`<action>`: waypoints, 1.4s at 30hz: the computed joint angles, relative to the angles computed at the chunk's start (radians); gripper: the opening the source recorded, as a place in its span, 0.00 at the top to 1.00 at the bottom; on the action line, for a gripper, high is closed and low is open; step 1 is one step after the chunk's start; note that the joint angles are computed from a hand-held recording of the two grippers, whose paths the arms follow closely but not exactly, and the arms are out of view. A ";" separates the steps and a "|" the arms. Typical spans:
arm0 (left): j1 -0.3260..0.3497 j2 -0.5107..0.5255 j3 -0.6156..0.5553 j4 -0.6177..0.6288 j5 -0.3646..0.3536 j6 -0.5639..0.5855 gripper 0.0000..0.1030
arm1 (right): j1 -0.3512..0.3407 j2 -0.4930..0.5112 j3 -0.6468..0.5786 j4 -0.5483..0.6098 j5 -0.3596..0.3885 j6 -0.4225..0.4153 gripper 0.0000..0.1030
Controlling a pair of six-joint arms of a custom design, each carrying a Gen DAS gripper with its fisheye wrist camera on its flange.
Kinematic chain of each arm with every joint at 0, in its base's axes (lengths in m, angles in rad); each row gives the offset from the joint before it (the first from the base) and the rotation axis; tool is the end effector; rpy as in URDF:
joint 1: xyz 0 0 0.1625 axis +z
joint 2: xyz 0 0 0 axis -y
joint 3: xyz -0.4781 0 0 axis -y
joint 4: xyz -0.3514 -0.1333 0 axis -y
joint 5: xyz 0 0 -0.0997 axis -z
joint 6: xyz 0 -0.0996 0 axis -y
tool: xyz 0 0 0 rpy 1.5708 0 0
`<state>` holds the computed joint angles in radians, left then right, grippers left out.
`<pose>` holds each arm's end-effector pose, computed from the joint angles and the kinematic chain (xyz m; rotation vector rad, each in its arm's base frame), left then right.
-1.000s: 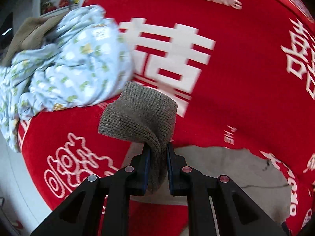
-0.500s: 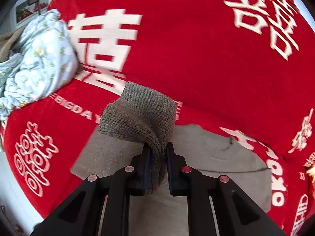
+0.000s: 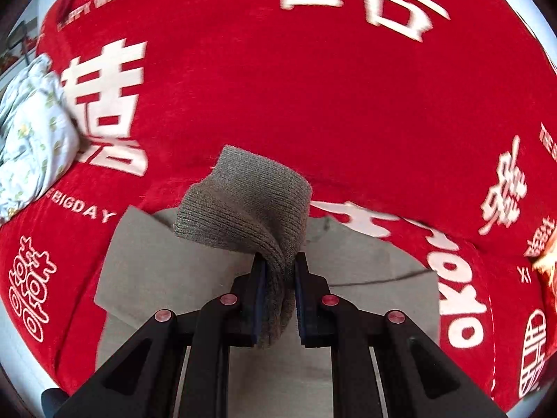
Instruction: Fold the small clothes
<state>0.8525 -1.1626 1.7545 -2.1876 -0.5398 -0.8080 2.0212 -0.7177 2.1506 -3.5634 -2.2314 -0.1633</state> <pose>-0.2186 -0.5824 0.3566 -0.1170 2.2519 -0.9034 0.2978 -0.4500 0.1151 0.5096 -2.4071 0.8166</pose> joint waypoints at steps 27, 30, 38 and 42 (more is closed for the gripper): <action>0.050 0.188 0.009 -0.209 -0.298 0.184 0.36 | -0.071 -0.060 0.065 -0.075 0.060 0.012 0.00; 0.049 0.182 0.060 -0.351 -0.294 0.228 0.21 | -0.068 -0.058 0.062 -0.072 0.053 0.009 0.00; 0.050 0.047 0.159 -0.473 -0.355 0.343 0.21 | -0.048 -0.084 0.020 -0.030 0.060 0.000 0.00; 0.068 -0.044 0.209 -0.461 -0.212 0.294 0.21 | 0.004 -0.027 -0.120 0.031 0.053 -0.044 0.00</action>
